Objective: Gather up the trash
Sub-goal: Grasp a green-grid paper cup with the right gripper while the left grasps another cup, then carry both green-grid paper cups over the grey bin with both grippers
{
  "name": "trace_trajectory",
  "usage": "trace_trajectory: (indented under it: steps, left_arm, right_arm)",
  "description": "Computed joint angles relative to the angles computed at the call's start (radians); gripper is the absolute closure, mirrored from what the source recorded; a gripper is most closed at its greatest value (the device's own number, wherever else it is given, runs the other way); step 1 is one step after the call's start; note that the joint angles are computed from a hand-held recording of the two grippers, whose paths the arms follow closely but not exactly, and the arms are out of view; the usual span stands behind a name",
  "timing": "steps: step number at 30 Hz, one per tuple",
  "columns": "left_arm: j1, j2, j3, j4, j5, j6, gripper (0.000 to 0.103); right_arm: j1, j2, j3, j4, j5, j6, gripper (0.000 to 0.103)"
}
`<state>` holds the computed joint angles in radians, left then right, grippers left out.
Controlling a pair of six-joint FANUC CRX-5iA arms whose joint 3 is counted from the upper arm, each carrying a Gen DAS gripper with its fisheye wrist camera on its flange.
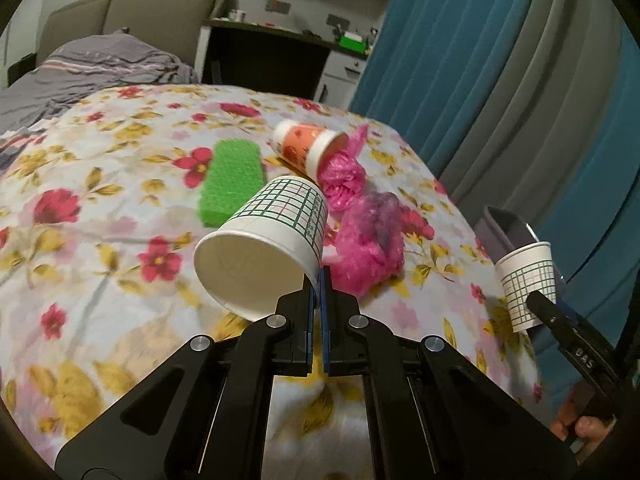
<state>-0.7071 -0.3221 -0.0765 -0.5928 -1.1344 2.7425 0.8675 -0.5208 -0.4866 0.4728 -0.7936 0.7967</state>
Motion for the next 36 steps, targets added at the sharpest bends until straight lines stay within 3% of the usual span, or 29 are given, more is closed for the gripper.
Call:
trace_trajectory:
  steps: [7,25,36]
  left_arm:
    - [-0.126,-0.022,0.027,-0.134,-0.125,0.090,0.101]
    - [-0.246,-0.025,0.057,-0.214,-0.174,0.126,0.101]
    - [-0.272,0.009,0.103,-0.229,-0.165,0.095,0.101]
  right_arm:
    - [0.047,-0.029,-0.021,0.050,-0.005,-0.054,0.052]
    - [0.104,-0.113,-0.058,0.162,-0.039,-0.128,0.052]
    - [0.065,-0.167,-0.074,0.216,-0.040,-0.164,0.052]
